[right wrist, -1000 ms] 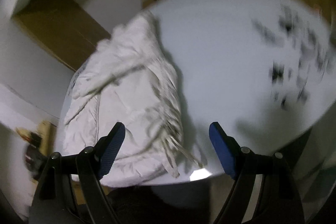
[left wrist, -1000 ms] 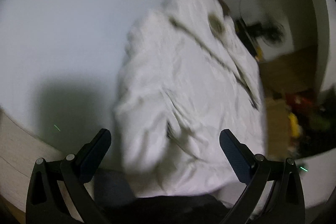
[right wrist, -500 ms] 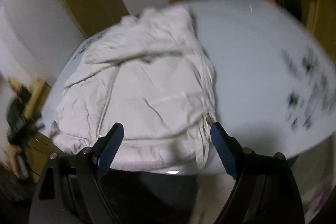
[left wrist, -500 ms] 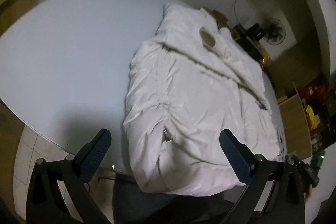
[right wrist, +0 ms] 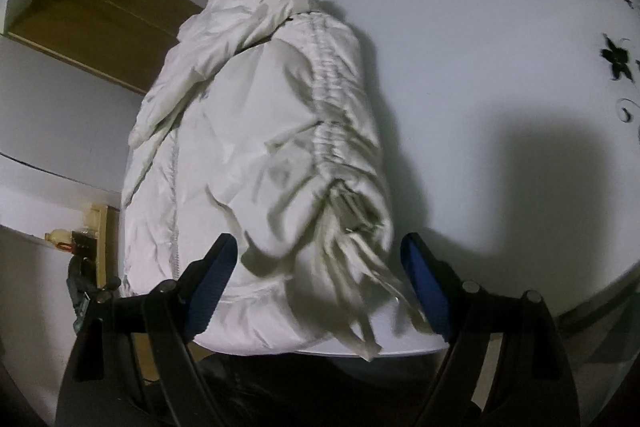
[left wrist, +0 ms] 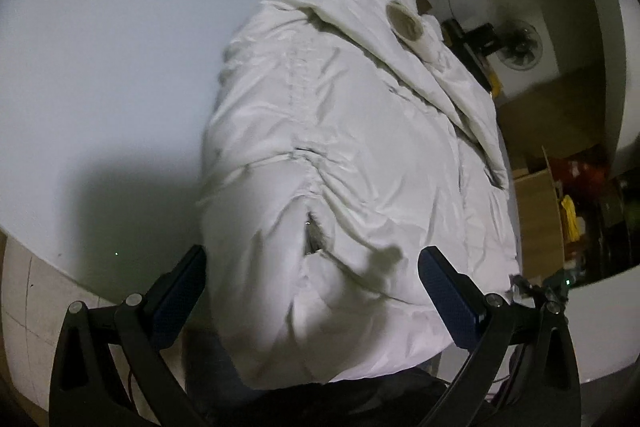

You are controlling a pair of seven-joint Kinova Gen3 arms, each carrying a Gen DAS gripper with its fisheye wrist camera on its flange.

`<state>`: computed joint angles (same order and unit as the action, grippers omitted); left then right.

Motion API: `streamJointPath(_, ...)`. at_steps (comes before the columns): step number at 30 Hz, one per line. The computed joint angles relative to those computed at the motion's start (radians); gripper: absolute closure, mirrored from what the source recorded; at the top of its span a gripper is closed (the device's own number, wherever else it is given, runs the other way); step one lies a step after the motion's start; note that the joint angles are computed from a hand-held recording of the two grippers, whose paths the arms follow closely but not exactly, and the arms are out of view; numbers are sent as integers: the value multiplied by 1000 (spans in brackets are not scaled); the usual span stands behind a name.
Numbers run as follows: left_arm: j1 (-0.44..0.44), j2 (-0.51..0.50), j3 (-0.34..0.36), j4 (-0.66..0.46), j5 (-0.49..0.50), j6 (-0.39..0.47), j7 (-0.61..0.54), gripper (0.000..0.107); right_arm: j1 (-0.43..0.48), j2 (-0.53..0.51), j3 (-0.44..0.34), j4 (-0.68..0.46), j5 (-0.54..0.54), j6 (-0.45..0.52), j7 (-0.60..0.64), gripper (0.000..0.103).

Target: Fold large clothes

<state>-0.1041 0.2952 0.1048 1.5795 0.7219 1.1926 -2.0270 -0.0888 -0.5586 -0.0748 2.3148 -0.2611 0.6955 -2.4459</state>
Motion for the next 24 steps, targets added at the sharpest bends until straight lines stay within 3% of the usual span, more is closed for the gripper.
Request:
streamJointPath(3,-3,19,7,-10,29,7,5,5,-30,26,27,3,-19,-42,28,19)
streamJointPath(6,-13,29,14,-3,67,10,-5,6,-3,44,-8,-6,-3,-48,7,21)
streamJointPath(7,-15,28,14,1,75,7,-7,10,22,58,-44,-25,25,-24,-18,25)
streamJointPath(8,-19,29,13,10,91,1,-6,16,34,64,-63,-34,44,-5,-33,41)
streamJointPath(9,-30,28,11,15,95,9,-6,34,32,79,-64,-36,47,-2,-33,63)
streamJointPath(10,-23,30,5,13,84,6,10,57,12,83,-46,-27,33,-15,-31,68)
streamJointPath(11,-17,28,2,14,72,-3,24,67,-15,86,-17,-14,18,-37,-13,79)
streamJointPath(12,-10,28,-7,20,65,-13,35,80,-25,87,-6,-2,10,-58,-6,83)
streamJointPath(13,-21,34,0,25,74,-13,32,86,-29,88,-2,5,4,-71,-3,85)
streamJointPath(16,-35,39,4,33,88,3,31,94,-43,82,23,16,-19,-79,7,88)
streamJointPath(21,-67,0,8,31,102,62,-4,98,-49,-23,14,3,-33,-51,9,93)
streamJointPath(24,-92,-50,-14,41,135,138,-42,98,-31,-75,-14,-42,-27,26,-13,94)
